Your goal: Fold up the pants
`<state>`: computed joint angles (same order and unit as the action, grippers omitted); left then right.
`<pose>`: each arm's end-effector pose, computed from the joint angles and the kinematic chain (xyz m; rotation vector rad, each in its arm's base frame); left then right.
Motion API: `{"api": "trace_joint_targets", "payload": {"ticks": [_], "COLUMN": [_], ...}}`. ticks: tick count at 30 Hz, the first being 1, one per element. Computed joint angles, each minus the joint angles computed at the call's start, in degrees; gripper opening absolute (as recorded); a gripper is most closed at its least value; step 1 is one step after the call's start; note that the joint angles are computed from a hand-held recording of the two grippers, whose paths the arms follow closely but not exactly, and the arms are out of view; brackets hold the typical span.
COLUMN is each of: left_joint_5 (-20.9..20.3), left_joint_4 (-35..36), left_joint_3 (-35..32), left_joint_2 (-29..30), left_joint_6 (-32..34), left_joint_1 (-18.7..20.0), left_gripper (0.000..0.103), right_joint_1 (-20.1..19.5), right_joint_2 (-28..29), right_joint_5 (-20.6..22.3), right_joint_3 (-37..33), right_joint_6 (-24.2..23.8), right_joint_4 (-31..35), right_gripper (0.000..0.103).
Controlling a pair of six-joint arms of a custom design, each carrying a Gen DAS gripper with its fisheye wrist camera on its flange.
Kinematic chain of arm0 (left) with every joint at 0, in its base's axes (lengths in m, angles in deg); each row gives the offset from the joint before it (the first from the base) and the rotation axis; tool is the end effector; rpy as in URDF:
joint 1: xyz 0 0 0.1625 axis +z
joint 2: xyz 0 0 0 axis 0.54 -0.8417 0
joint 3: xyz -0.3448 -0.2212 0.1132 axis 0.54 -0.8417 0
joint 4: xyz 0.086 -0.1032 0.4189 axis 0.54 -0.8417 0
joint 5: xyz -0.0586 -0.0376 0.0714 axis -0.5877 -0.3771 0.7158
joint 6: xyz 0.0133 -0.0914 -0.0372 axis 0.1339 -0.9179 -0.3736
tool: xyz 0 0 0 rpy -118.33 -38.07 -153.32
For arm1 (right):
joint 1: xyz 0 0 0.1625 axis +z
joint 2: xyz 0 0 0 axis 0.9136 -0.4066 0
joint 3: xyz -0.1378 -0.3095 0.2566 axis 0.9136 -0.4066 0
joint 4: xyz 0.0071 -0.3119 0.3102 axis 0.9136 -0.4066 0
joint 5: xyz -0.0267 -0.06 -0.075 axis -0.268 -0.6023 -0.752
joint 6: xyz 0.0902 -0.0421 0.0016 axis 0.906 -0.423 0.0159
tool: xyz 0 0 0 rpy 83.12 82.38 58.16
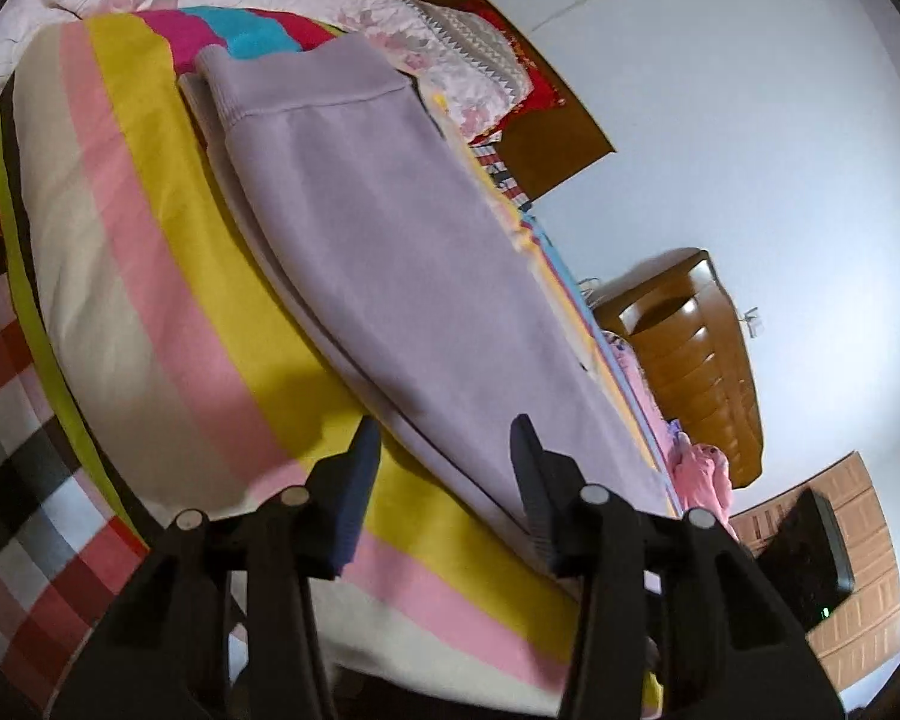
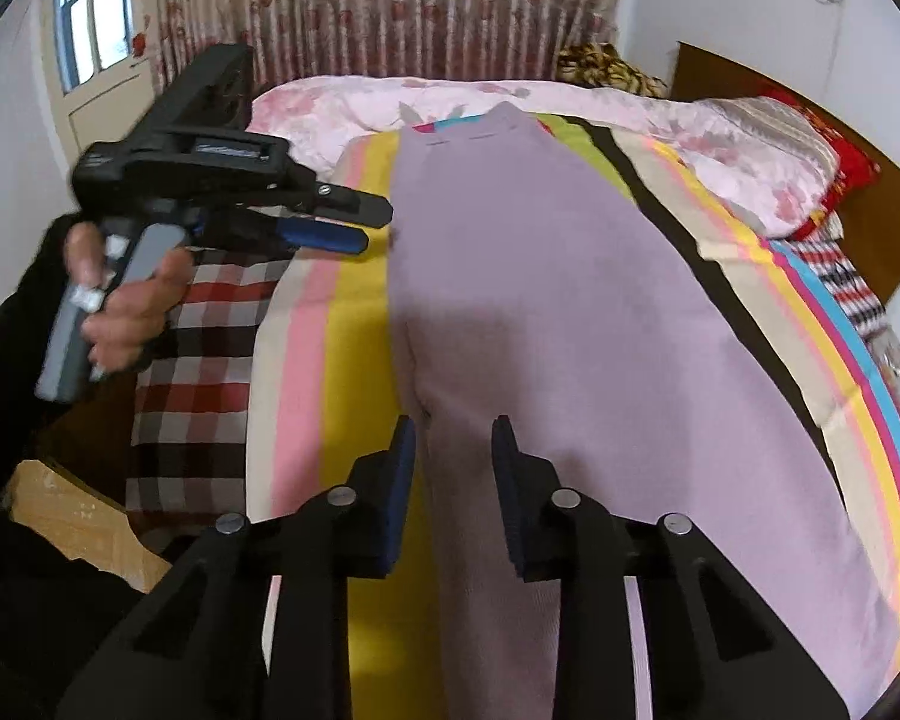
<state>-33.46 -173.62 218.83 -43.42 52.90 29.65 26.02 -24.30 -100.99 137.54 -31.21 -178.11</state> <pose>-0.0337 -0.4393 0.1138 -0.2608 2.8473 -1.3007 0.1343 -0.4955 0.0875 1.6894 -2.2798 0.1906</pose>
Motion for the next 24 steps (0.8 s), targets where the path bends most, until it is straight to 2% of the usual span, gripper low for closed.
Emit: {"api": "trace_joint_targets", "payload": {"ticks": [4, 6, 7, 8, 10, 13, 15, 16, 18, 19, 21, 23, 24], "left_joint_5": [0.48, -0.31, -0.69, -1.54, -3.88, -10.6, -17.82, -19.68, -18.68, -18.65, -20.21, -19.38, -18.23], "left_joint_4": [-0.81, -0.75, -0.89, -1.03, -1.91, -2.67, -2.96, -2.32, -0.13, 1.03, 0.64, -0.41, -0.32], "left_joint_3": [1.83, 2.63, 3.07, 3.47, 3.91, 2.53, 0.17, -1.02, -2.86, -3.94, -4.84, -5.28, -5.37], "left_joint_2": [-0.06, -0.5, -0.6, -0.76, -0.81, -0.11, 1.62, 2.19, 3.07, 3.6, 4.36, 5.02, 5.09], "left_joint_6": [-1.56, -2.35, -2.62, -2.73, -3.03, -2.8, -2.9, -3.3, -4.39, -5.26, -5.75, -6.28, -6.11], "left_joint_1": [-1.45, -1.52, -1.69, -1.78, -1.8, -0.45, 1.84, 2.71, 3.13, 3.67, 4.5, 4.54, 4.38], "left_gripper": [0.046, 0.048, 0.049, 0.05, 0.055, 0.061, 0.061, 0.061, 0.06, 0.055, 0.053, 0.047, 0.029], "right_joint_1": [1.23, 1.31, 1.19, 1.03, 0.28, -0.64, -0.96, -0.94, -0.81, -0.74, -0.67, -0.77, -0.8], "right_joint_2": [2.86, 3.74, 3.64, 3.44, 1.56, -0.99, -1.39, -1.32, -1.29, -1.33, -1.54, -1.55, -1.5], "right_joint_5": [-3.21, -4.38, -4.09, -3.66, -0.46, 3.76, 5.02, 5.02, 4.81, 4.74, 4.55, 4.5, 4.5], "right_joint_3": [-0.69, -0.7, -0.55, -0.4, -0.37, -2.44, -3.8, -4.05, -3.93, -3.7, -3.0, -2.74, -2.71], "right_joint_6": [-2.1, -3.14, -3.34, -3.4, -1.63, 4.1, 6.17, 6.36, 6.18, 6.08, 5.59, 5.4, 5.42], "right_joint_4": [-2.21, -4.04, -4.2, -4.21, -1.87, 5.23, 8.14, 8.5, 8.59, 8.64, 8.17, 7.92, 7.84], "right_gripper": [0.02, 0.013, 0.011, 0.005, 0.005, 0.005, 0.005, 0.005, 0.005, 0.005, 0.005, 0.005, 0.005]}}
